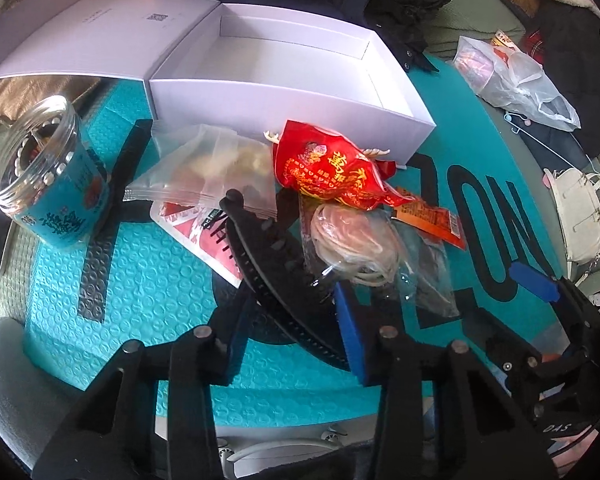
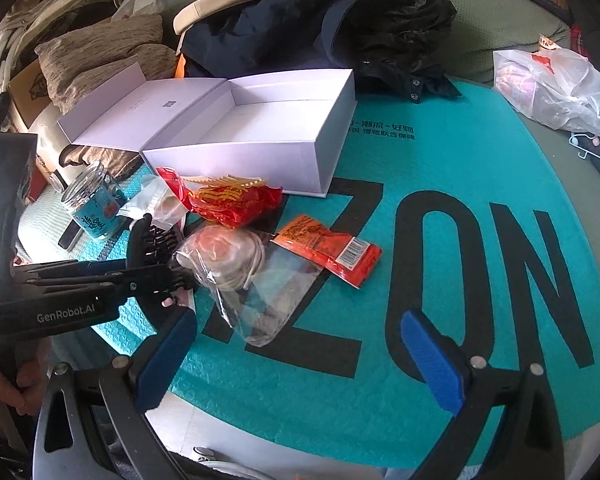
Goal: Organize objects
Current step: 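Reach the left tool to the black claw clip and close on it, then grasp the orange snack packet with the right tool while the left tool holds the claw clip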
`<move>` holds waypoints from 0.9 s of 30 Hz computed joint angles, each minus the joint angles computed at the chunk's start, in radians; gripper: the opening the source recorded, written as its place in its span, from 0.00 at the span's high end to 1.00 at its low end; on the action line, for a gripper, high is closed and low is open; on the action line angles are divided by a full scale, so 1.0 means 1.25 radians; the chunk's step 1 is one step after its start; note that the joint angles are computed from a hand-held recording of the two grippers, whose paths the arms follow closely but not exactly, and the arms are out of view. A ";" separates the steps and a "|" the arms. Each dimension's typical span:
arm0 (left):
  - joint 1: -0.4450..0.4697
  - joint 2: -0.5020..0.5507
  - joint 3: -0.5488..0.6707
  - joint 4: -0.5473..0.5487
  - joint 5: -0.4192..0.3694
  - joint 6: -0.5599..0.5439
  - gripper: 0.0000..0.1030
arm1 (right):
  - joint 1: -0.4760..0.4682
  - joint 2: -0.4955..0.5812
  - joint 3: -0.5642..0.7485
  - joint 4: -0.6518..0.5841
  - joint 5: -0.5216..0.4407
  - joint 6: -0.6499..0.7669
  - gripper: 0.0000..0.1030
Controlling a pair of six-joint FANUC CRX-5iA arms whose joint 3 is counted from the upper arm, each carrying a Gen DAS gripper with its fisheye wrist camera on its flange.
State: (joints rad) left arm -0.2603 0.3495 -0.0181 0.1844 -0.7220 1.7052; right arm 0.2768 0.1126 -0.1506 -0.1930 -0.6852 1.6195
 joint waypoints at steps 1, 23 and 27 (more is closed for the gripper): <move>0.001 -0.003 -0.003 0.006 0.000 -0.007 0.68 | -0.002 0.004 0.003 -0.001 -0.001 0.001 0.01; 0.031 -0.072 -0.012 -0.102 -0.054 0.057 0.84 | -0.009 0.131 0.115 0.042 -0.004 0.093 0.28; 0.046 -0.077 -0.025 -0.110 -0.057 0.085 0.84 | -0.005 0.170 0.142 0.063 -0.010 0.078 0.30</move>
